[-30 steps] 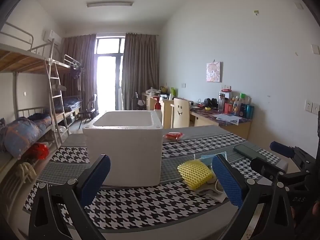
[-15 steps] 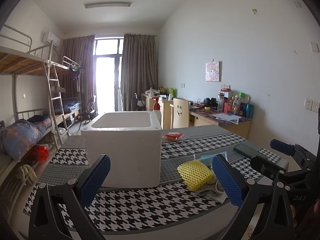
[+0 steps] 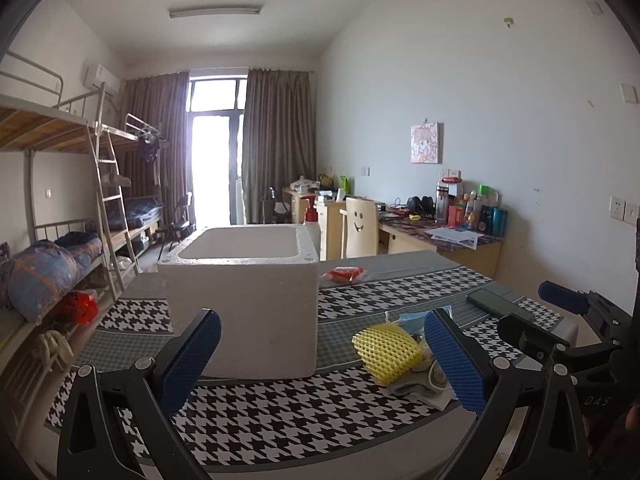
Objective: Organize soft objects
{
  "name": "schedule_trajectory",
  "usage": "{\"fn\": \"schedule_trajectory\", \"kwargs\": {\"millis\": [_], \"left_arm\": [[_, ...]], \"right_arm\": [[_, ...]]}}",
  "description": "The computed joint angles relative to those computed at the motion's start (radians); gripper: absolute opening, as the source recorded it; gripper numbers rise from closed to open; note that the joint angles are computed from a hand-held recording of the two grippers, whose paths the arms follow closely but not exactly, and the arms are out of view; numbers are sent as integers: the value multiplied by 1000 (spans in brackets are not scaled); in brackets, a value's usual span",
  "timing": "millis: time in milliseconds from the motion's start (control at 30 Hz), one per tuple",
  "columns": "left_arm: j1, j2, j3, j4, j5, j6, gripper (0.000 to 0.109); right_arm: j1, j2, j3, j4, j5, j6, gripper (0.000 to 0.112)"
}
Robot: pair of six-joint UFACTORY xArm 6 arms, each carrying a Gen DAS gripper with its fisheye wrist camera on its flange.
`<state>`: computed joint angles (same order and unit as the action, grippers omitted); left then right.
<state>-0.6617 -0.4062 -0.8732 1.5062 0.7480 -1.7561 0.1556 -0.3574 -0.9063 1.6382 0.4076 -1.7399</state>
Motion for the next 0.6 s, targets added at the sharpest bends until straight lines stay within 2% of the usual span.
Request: {"fn": "schedule_trajectory", "kwargs": {"millis": [600], "left_arm": [[51,43,-37,-35,-65,43,102]], "right_arm": [[1,24,-18,4,-15,-6,102]]}}
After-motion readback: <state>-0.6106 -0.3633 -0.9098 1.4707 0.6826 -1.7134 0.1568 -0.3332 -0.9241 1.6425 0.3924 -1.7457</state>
